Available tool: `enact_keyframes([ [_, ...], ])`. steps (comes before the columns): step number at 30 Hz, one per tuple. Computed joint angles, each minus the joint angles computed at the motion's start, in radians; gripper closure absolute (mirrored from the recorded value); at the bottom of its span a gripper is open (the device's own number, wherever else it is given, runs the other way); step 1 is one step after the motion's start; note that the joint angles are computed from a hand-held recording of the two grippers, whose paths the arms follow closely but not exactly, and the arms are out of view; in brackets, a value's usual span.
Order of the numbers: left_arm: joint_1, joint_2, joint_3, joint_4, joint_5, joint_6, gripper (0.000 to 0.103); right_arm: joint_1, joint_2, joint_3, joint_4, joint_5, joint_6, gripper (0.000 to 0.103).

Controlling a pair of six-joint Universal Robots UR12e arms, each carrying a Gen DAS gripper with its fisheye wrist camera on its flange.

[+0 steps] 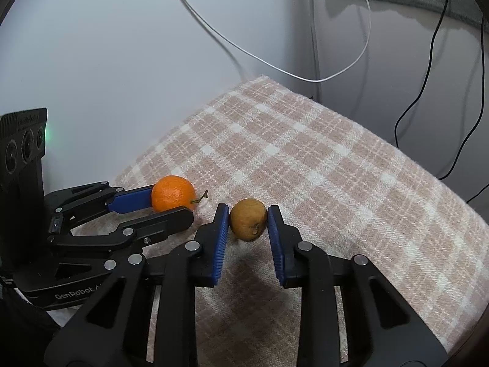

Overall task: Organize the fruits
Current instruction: 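Close the left gripper on the tangerine while the right gripper closes on the brown kiwi, then carry the tangerine with the left gripper while the right gripper carries the kiwi onto the plate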

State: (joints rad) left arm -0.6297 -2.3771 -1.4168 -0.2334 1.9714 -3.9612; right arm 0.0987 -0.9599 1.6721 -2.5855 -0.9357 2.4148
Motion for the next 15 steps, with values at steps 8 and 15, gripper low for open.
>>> enact_keyframes([
  [8,-0.012,0.003,0.001,0.029,0.011,0.004,0.068,-0.028,-0.031,0.037,-0.026,0.035,0.011,0.076],
  [15,-0.032,-0.002,0.026,0.042,0.024,0.038,0.068,-0.054,-0.057,0.071,-0.056,0.057,0.02,0.076],
])
